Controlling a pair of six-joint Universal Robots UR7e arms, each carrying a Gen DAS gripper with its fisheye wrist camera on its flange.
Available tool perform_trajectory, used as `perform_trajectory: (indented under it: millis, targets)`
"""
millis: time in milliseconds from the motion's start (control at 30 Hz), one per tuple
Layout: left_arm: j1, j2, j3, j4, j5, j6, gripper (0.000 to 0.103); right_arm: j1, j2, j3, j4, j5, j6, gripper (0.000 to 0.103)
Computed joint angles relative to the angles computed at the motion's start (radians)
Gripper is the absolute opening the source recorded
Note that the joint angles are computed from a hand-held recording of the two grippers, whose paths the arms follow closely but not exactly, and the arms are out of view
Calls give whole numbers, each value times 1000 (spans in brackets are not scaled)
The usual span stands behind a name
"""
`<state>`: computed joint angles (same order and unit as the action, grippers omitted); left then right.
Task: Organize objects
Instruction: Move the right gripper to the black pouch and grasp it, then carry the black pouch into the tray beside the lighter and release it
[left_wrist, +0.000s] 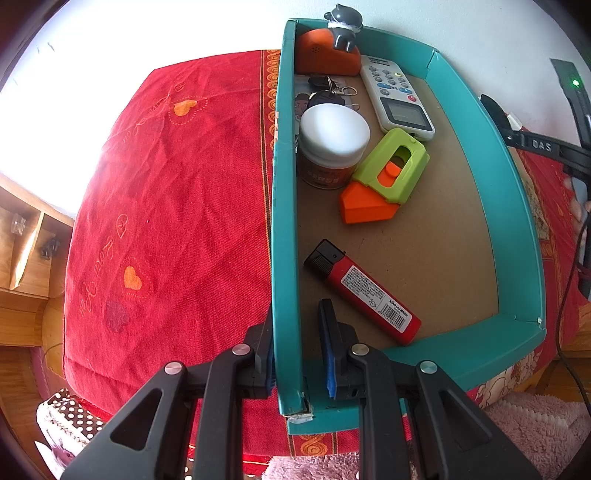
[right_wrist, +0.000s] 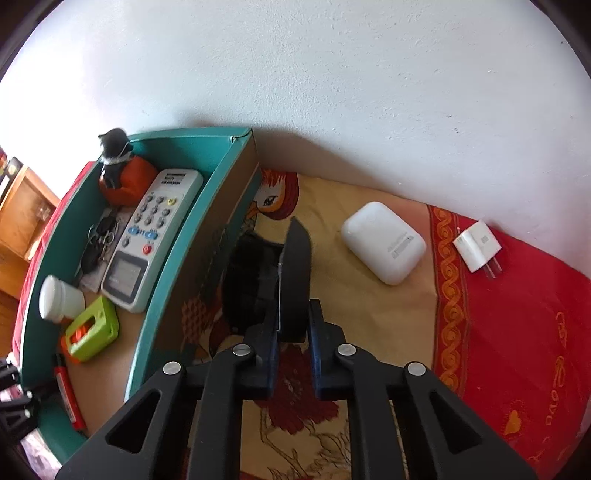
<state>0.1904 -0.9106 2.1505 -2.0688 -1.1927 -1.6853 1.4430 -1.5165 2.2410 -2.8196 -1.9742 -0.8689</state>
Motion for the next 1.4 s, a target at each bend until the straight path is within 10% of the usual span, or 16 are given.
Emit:
perform_trajectory:
  millis: [567, 733, 1400]
  targets:
    - [6, 5, -10, 5, 3, 7, 17, 12, 23, 16, -19, -37, -6, 25]
    - [6, 6, -11, 3, 6, 8, 17, 12, 15, 8, -4, -22, 12, 11]
    - [6, 7, -9, -5, 9, 21, 17, 11, -297, 71, 247, 108, 5, 10]
